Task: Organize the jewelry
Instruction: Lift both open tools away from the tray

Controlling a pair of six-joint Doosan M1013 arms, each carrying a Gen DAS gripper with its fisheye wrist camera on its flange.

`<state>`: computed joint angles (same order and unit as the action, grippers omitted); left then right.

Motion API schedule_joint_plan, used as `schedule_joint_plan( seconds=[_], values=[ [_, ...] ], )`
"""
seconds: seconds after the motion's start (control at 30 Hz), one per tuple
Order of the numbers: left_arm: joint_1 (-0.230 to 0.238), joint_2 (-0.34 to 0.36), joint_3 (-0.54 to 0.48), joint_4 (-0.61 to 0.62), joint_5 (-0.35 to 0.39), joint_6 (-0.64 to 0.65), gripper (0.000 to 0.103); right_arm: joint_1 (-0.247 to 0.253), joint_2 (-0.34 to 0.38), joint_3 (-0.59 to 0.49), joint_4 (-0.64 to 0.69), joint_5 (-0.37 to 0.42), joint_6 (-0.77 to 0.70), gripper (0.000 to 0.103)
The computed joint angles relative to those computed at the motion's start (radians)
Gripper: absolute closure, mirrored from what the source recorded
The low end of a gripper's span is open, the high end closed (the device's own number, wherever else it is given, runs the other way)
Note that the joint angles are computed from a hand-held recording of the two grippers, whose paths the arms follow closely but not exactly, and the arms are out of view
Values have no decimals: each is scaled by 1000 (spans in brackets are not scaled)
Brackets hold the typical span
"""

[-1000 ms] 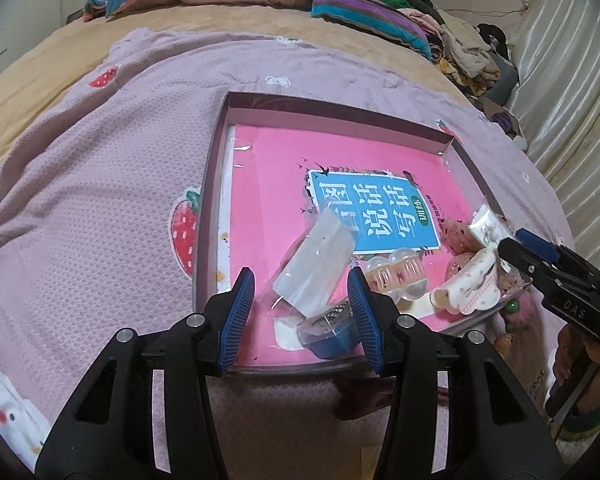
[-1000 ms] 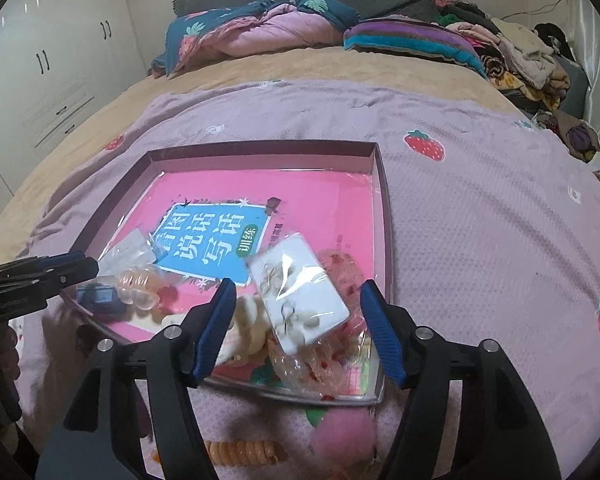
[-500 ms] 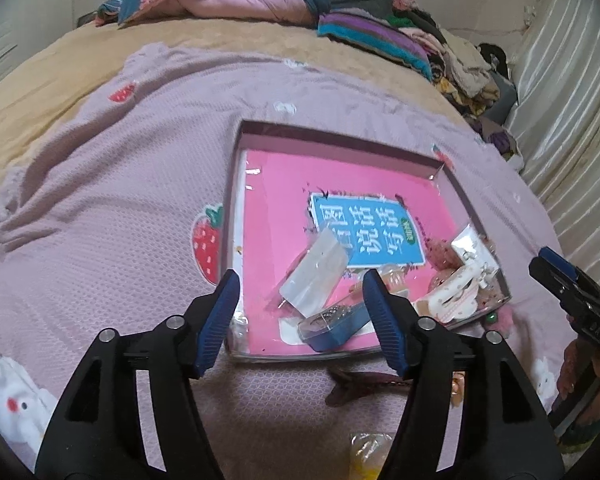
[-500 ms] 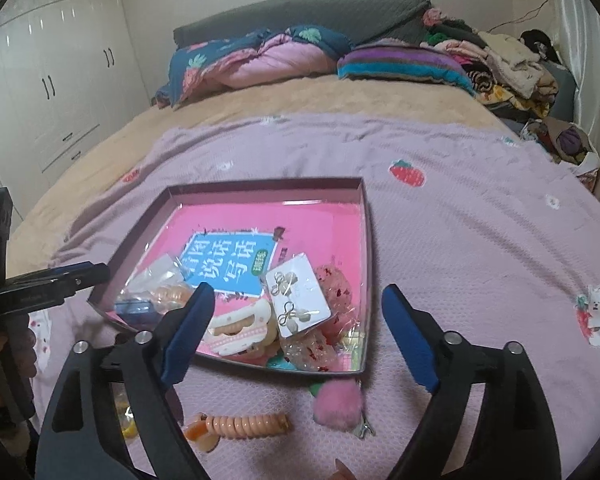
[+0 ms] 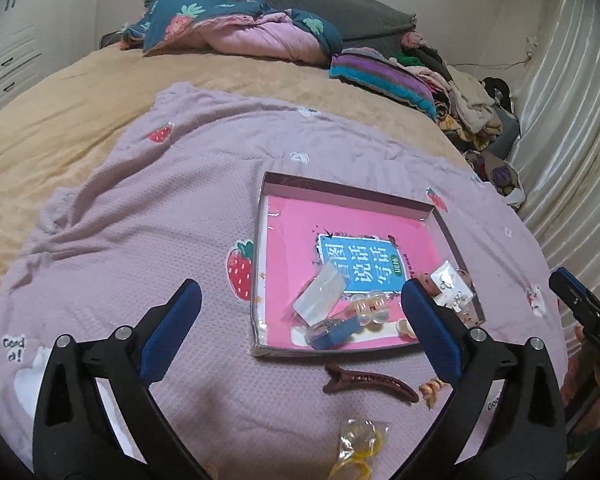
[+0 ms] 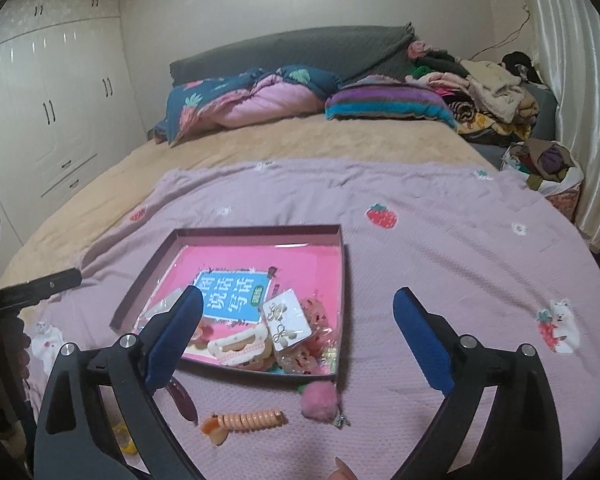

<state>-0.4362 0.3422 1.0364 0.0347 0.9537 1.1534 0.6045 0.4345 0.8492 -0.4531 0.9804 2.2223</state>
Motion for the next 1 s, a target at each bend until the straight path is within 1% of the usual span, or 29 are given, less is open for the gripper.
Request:
schedule_joint_plan(
  seconds=[0.2, 0.43, 1.0],
  values=[
    [-12, -26, 14, 28, -25, -15, 10, 10, -31, 26, -49, -17, 37, 7],
    [-24, -52, 28, 41, -48, -18, 10, 24, -60, 45, -85, -27, 49, 7],
    [-56, -115, 89, 69, -93, -15, 10, 69, -119, 115, -119, -47, 45, 7]
  ],
)
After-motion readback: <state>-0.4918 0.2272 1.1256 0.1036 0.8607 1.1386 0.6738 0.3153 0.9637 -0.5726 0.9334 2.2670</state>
